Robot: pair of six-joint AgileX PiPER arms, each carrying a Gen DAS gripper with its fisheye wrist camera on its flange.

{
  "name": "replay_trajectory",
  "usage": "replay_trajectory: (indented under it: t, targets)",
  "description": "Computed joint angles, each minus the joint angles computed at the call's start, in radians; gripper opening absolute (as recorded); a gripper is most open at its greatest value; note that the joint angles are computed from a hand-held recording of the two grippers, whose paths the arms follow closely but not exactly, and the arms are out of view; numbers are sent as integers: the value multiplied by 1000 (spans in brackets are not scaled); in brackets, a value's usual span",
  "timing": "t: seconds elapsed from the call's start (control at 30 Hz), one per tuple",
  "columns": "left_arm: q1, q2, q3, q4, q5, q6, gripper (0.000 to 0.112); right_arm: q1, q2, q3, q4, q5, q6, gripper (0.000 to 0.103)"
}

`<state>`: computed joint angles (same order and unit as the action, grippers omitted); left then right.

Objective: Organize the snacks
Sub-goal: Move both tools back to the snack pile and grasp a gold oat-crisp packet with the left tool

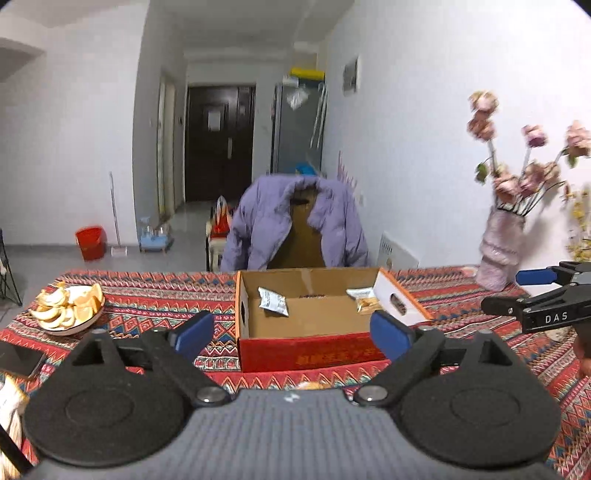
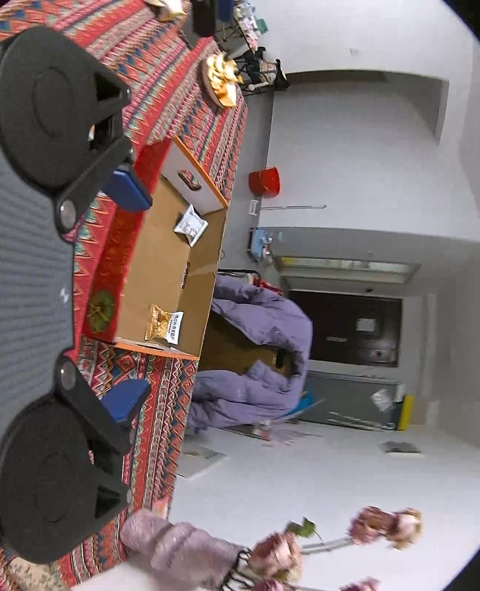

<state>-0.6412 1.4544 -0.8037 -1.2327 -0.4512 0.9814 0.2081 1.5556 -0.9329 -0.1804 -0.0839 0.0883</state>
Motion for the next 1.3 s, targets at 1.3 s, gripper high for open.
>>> replay_trajectory:
  t: [1.3]
  targets:
    - [-447, 118, 405, -6, -412, -449, 102, 441, -224, 767, 750, -621, -389, 103]
